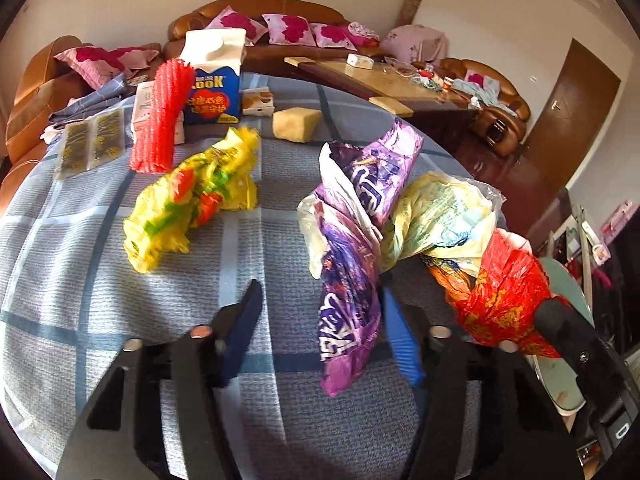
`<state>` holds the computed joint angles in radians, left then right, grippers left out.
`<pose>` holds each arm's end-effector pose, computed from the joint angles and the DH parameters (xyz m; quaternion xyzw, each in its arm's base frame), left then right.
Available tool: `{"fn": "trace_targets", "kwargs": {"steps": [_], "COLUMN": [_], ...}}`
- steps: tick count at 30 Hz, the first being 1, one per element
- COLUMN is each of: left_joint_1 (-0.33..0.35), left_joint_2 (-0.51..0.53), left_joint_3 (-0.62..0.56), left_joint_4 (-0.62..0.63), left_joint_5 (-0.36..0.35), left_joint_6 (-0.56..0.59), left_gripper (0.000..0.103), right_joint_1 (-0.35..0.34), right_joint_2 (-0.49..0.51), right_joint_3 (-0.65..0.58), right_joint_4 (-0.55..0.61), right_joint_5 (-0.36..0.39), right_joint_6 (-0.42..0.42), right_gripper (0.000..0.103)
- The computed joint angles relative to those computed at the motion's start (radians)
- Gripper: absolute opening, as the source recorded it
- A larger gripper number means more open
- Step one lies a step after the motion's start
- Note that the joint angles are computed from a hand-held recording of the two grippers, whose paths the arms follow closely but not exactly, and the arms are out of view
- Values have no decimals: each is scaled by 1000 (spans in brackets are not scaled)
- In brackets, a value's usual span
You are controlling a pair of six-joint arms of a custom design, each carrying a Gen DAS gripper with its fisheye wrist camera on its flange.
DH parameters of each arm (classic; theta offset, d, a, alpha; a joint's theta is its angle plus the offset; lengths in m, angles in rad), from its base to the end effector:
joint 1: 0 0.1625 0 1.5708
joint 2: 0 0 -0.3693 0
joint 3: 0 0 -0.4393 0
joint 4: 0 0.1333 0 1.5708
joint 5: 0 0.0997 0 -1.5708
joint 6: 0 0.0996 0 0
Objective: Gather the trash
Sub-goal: 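Grasp the purple wrapper with the left gripper while the right grasps the red bag, then carry the purple wrapper and red bag with blue packet over the bin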
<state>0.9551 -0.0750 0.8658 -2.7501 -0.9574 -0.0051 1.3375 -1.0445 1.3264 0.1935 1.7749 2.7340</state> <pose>-0.3066 -0.7635 -0.1597 0.2256 0.9097 -0.2657 0.2259 -0.0399 -0.6571 0.2263 0.0211 -0.8507 0.4643 0.2457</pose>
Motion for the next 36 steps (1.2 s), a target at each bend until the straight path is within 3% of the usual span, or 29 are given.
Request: {"fn": "trace_targets", "kwargs": {"steps": [3,7,15,26,29,31,36], "left_joint_1": [-4,-7,-2,4,6,8,6], "left_joint_2": [-8,-48,-185,-266,-265,-265,-260], "left_joint_3": [18,77,285,422,423,424,421], "left_joint_4": [-27,-72,-195,-261,-253,-247,-245], "left_joint_5": [-6,-40,-86,-33,-14,-8,1], "left_joint_6": [28,46,53,64,60,55,54], "left_gripper": [32,24,23,23,23,23,23], "right_joint_1": [-2,5,-12,-30,-38,-42,-32], "right_joint_2": [2,-30,-58,-63,-79,-101,-127], "right_joint_3": [3,43,86,123,139,159,168], "right_joint_4": [6,-23,-22,5,4,-14,-73], "right_joint_5": [2,-11,-3,23,11,-4,12], "right_joint_6": [10,-9,-3,-35,-15,0,9], "right_gripper": [11,11,11,13,21,38,53]}}
